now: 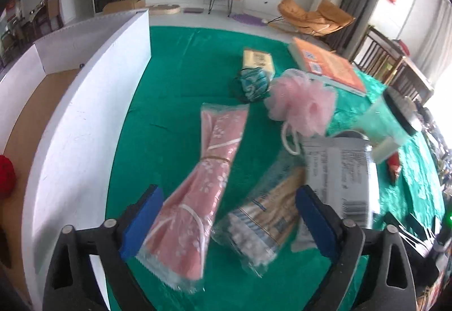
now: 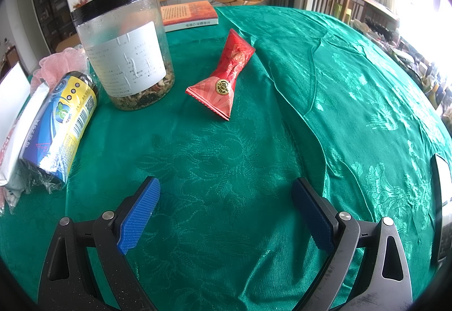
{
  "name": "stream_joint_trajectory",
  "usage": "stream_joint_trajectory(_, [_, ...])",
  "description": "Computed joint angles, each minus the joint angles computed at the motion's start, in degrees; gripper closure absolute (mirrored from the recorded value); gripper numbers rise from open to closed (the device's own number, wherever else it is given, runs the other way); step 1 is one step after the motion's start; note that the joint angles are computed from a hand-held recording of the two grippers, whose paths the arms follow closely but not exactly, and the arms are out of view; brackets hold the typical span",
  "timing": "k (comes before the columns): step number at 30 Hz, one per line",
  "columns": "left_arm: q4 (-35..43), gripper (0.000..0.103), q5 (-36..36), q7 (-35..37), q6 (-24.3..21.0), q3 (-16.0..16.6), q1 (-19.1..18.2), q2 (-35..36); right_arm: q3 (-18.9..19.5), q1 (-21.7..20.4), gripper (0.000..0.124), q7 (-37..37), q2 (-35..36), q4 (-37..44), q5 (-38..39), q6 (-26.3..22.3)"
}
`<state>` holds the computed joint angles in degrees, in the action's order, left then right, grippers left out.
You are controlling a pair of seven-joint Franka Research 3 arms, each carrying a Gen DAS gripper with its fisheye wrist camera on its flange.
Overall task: Organize soft objects
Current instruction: 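Grasp the pink patterned bag with the left tool while the right tool approaches the red tube, then close the right tool on the red tube and lift it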
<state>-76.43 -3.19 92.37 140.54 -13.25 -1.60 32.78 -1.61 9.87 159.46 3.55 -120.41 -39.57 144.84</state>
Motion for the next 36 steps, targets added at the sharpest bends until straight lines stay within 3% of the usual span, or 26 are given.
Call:
stream_joint_trajectory(2, [7.66,0.022,2.24,-2.07,-5.38,1.58,-1.72,5.41,-0.01,0.01,0.028,0.0,0.01,0.0,0.0,0.0])
stream_joint_trajectory(4, [12.01,0.025,3.61,-3.43,-7.95,2.34,-2.66,8.77,-0.01,0.02,0.028,0.0,0.01,0.0,0.0,0.0])
stream_joint_trajectory(5, [11.9,0.03,4.32,-4.0,-7.46,2.72,-2.85,8.96,-0.02,0.02,0.028,0.0,0.01,0.0,0.0,0.0])
stream_joint_trajectory(6, [10.21,0.047,5.69,-4.36,-4.84,3.3,-3.31,8.28,-0.02,0.02,0.028,-0.01,0.03,0.02,0.0,0.0])
stream_joint_trajectory(8, [9.33,0.064,7.02,-4.42,-3.88,3.28,-3.35,7.83,-0.02,0.03,0.028,0.01,0.05,0.03,-0.01,0.0])
stream_joint_trajectory(11, [5.81,0.076,3.3,-1.86,-2.12,0.34,-0.4,5.59,-0.02,0.04,0.028,-0.11,0.06,0.06,0.03,-0.1])
stream_joint_trajectory(16, [-5.18,0.077,-6.04,4.67,4.72,-4.34,5.18,-1.75,-0.02,0.07,0.028,-0.16,0.11,0.15,0.03,-0.2])
stream_joint_trajectory(20, [-9.54,0.077,-11.61,9.51,6.25,-5.73,7.13,-5.02,-0.27,-0.03,0.024,-1.22,0.56,0.64,1.06,0.16])
stream_joint_trajectory(23, [-12.83,0.077,-16.07,13.54,8.28,-6.31,8.4,-7.69,1.13,-2.35,0.028,-7.69,-0.13,0.33,5.63,1.35])
stream_joint_trajectory(24, [-13.94,0.077,-17.29,14.66,8.97,-6.36,8.58,-8.54,-1.05,-1.11,0.028,-4.36,-1.98,-1.4,2.57,3.42])
stream_joint_trajectory(26, [-15.02,0.077,-20.28,16.46,8.59,-6.67,8.99,-9.54,-1.73,-2.87,0.028,1.05,-3.15,-2.04,-1.89,6.44])
stream_joint_trajectory(29, [-15.85,0.077,-23.45,18.65,7.29,-6.45,8.81,-10.77,-2.26,-5.61,0.028,-10.06,0.65,3.29,10.37,7.76])
stream_joint_trajectory(32, [-16.83,0.077,-24.73,20.95,6.96,-5.49,8.1,-12.19,-2.9,-6.51,0.029,-18.5,6.94,11.56,18.56,4.84])
stream_joint_trajectory(34, [-17.67,0.077,-25.65,22.47,6.79,-4.99,7.82,-13.22,-2.97,-6.55,0.042,-23.64,10.6,15.7,23.39,3.39])
stream_joint_trajectory(35, [-18.15,0.077,-26.2,23.07,6.57,-4.77,7.71,-13.8,-2.33,-7.26,0.065,-27.16,12.5,17.84,27.0,1.95])
stream_joint_trajectory(36, [-18.57,0.077,-27.27,23.98,6.15,-4.73,7.82,-14.36,-1.92,-7.58,0.079,-29.25,13.91,19.44,29.67,0.16])
